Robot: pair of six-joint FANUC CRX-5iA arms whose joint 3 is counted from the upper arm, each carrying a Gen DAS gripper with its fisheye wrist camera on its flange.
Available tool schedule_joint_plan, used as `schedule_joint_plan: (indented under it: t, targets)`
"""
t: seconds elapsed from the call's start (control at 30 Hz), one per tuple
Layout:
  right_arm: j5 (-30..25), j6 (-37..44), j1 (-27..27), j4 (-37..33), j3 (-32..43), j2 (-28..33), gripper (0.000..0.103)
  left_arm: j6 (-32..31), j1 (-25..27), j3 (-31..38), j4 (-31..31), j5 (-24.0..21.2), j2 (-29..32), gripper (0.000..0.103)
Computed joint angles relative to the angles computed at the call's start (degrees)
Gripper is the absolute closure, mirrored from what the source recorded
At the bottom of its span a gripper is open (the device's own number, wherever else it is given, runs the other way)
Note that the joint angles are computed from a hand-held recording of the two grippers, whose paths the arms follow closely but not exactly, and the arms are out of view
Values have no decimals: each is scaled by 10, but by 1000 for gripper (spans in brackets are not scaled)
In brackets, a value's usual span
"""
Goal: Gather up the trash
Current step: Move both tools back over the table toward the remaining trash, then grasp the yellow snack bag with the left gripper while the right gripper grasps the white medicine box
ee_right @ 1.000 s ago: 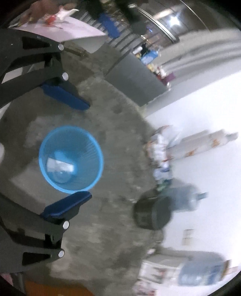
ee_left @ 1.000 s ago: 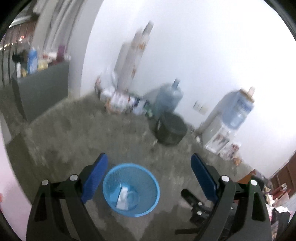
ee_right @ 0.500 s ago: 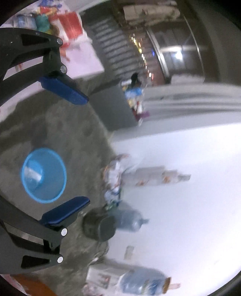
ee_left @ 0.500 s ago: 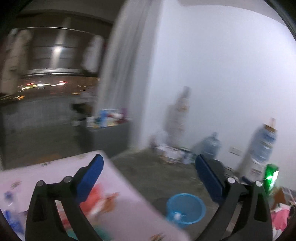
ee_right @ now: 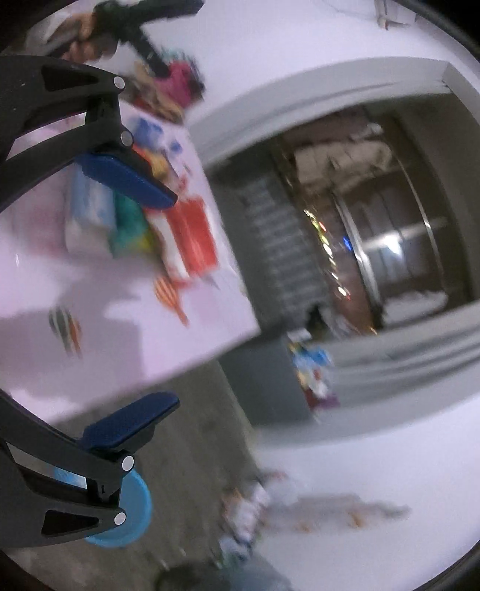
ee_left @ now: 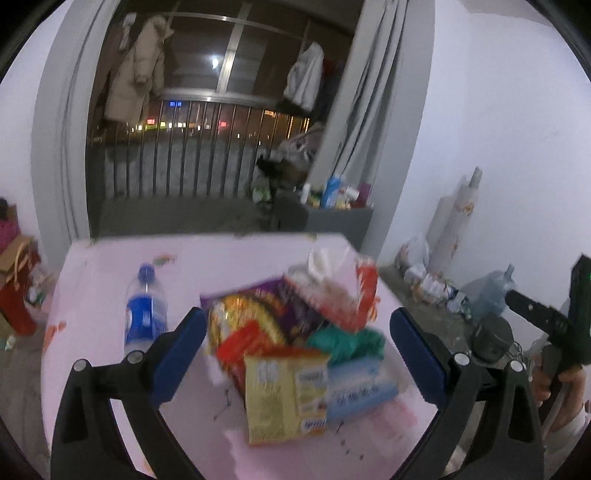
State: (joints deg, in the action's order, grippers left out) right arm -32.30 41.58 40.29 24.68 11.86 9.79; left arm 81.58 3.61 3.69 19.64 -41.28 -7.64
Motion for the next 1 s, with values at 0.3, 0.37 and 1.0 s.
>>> schedule_joint_plan:
  t: [0.3,0.37,1.0]
  targets:
    - [-204,208,-1,-279,229,110,45,0,3,6,8,-83,52,6]
    - [-238,224,-4,-316,260,126,49,0,4,12,15,-96,67,6]
    - [-368,229,-18,-413,398,224,60,-6,-13,70,-33,-164,123,6]
